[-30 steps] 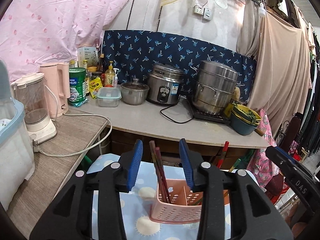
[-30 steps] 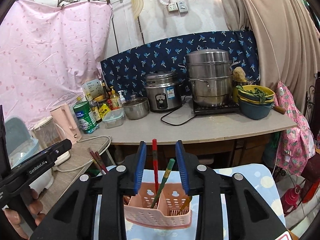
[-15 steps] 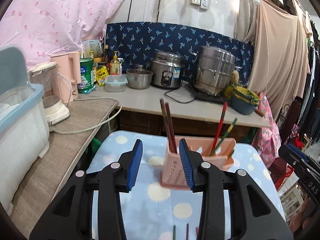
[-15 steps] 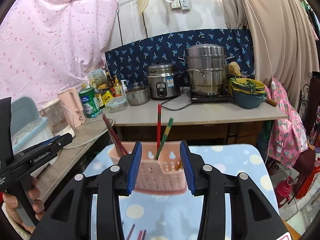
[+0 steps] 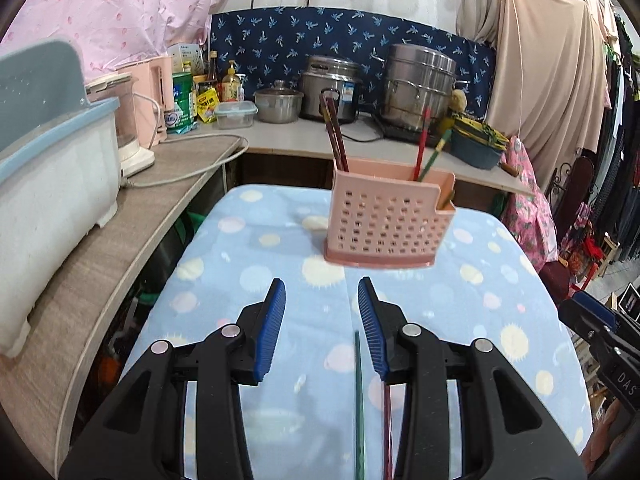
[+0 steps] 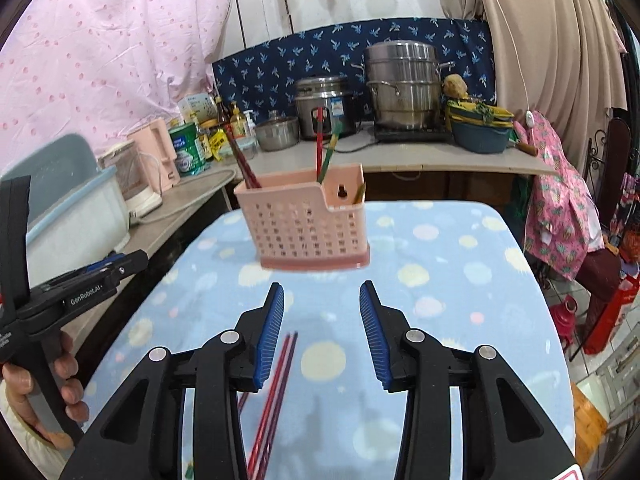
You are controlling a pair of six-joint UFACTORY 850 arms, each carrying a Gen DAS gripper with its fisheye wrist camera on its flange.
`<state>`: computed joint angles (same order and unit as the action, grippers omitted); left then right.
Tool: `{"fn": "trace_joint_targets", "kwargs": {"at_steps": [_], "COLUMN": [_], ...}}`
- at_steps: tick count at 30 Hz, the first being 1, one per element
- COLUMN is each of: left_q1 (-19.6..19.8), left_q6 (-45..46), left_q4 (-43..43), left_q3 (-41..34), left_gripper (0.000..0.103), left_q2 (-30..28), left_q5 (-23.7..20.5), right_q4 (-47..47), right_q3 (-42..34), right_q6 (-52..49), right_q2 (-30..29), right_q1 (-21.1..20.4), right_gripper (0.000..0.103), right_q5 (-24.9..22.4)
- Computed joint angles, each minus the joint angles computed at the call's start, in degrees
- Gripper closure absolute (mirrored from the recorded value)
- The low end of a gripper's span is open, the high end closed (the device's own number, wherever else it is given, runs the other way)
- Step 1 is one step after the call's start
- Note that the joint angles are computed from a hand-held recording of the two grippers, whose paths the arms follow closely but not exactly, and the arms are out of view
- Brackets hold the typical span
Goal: Organize utensils
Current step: 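Move both open tools back over the remaining chopsticks, then lower the right tool onto a dark-red chopstick and close it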
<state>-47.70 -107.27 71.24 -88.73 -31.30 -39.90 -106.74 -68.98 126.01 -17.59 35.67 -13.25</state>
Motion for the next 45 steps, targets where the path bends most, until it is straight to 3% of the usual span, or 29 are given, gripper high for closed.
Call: {"fn": "trace_joint_targets", "kwargs": {"at_steps": [8, 18, 35, 45], "left_q1": [-2.5, -4.9, -7.0, -7.0], "left_q6": [-0.7, 0.0, 0.3, 0.4], "left_q4": [-3.0, -7.0, -10.2, -10.6], "left_q3": [5.4, 8.9, 11.5, 11.9], "left_gripper": [0.067, 0.067, 0.067, 0.067], "left_q2": [1.7, 1.8, 1.2, 1.2], "left_q5": [-0.1, 0.8, 3.2, 4.3], "right_q4": [3.6, 7.2, 13.5, 18.1], "right_q3": [7.5, 11.7, 11.6, 11.1], "right_q6": [-2.1, -4.0, -9.1, -13.8], "right_q2": [3.4, 3.2, -1.1, -2.2], "right_q1": [2.7, 5.3, 8.7, 9.1], "right_gripper": [0.064, 0.064, 0.064, 0.070], "right_q5": [-1.0, 0.7, 2.9, 2.6]}}
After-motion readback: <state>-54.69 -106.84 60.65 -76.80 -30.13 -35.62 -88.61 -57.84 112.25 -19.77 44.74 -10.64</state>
